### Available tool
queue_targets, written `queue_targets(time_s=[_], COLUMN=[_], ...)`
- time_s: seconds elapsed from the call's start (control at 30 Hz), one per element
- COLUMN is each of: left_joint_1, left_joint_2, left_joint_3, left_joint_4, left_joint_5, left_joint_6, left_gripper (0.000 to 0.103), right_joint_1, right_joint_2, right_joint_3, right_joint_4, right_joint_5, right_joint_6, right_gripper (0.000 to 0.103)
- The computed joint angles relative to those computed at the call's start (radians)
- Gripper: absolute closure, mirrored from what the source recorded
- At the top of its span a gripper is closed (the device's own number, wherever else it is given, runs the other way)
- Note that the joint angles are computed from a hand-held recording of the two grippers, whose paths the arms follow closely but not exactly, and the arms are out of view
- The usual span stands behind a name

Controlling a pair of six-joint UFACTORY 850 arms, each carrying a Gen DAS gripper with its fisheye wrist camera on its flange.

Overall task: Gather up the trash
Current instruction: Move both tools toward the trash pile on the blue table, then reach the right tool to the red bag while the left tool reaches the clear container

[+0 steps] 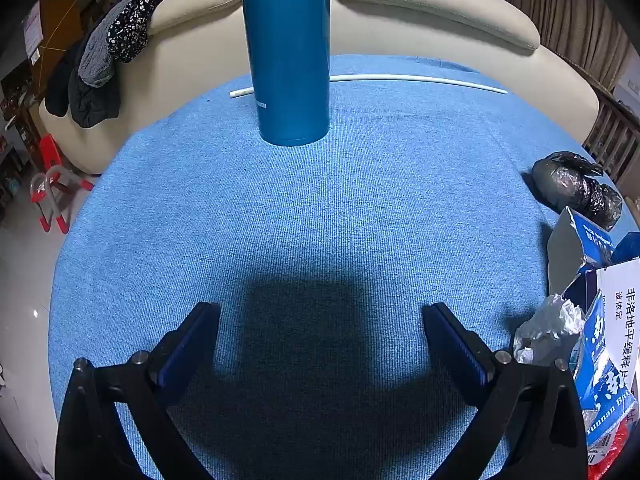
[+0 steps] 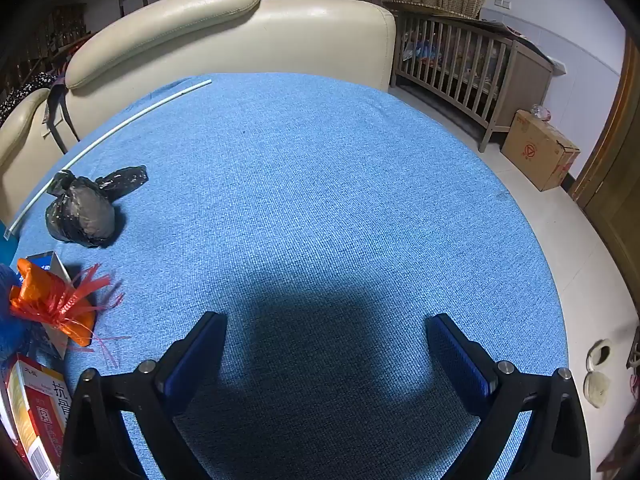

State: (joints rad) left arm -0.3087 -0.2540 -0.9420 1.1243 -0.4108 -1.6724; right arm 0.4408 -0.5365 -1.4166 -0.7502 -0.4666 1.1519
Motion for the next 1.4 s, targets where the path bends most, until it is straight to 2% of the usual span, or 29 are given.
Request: queue_targets(time_s=[0.23, 0.4, 0.47, 0.53, 0.57, 0.6, 0.67, 0.8, 0.97, 1.07, 1.27, 1.4], left_joint_1=[0.001, 0.011, 0.010, 0.002, 0.001, -0.001, -0.009, -0.033, -0.051, -0.067, -0.102, -0.132], left_joint_2=[0.000, 0.017, 0.019, 0.060, 0.070, 0.088, 0.123, 0.190, 0.261, 0.300, 0.350, 0.371], left_joint_3=[0.000, 0.012, 0.008, 0.030, 0.035, 0.043, 0.056, 0.072, 0.116, 0.135, 0.163, 0.179], left_joint_4=[-0.001, -0.010, 0.018, 0.049, 0.055, 0.063, 0.074, 0.103, 0.107, 0.080, 0.057, 0.068], left_joint_5=[0.003, 0.034, 0.023, -0.003, -0.004, -0.009, -0.028, -0.068, -0.069, -0.070, -0.081, -0.098], left_joint_6=[0.001, 0.035, 0.014, -0.009, -0.012, -0.014, -0.019, -0.028, -0.058, -0.052, -0.050, -0.070], left_gripper=[0.000, 0.000, 0.000, 0.000, 0.000, 0.000, 0.000, 0.000, 0.000, 0.000, 0.000, 0.000], right_joint_1=[0.008, 0.016, 0.010, 0.004, 0.003, 0.004, 0.018, 0.043, 0.090, 0.136, 0.200, 0.240], right_joint_2=[-0.005, -0.015, -0.012, -0.014, 0.001, 0.027, 0.094, 0.210, 0.330, 0.357, 0.422, 0.452], right_joint_3=[-0.005, -0.013, -0.013, -0.037, -0.030, -0.003, 0.057, 0.140, 0.217, 0.234, 0.303, 0.337], right_joint_4=[-0.009, -0.020, 0.035, 0.160, 0.177, 0.152, 0.030, -0.077, -0.090, -0.122, -0.144, -0.165], right_joint_5=[-0.008, -0.013, -0.003, -0.044, -0.060, -0.035, -0.009, 0.012, 0.047, 0.031, 0.070, 0.066], right_joint_6=[0.019, 0.037, -0.041, -0.168, -0.169, -0.131, 0.003, 0.126, 0.144, 0.174, 0.227, 0.279], right_gripper=[0.000, 0.000, 0.000, 0.000, 0.000, 0.000, 0.000, 0.000, 0.000, 0.000, 0.000, 0.000])
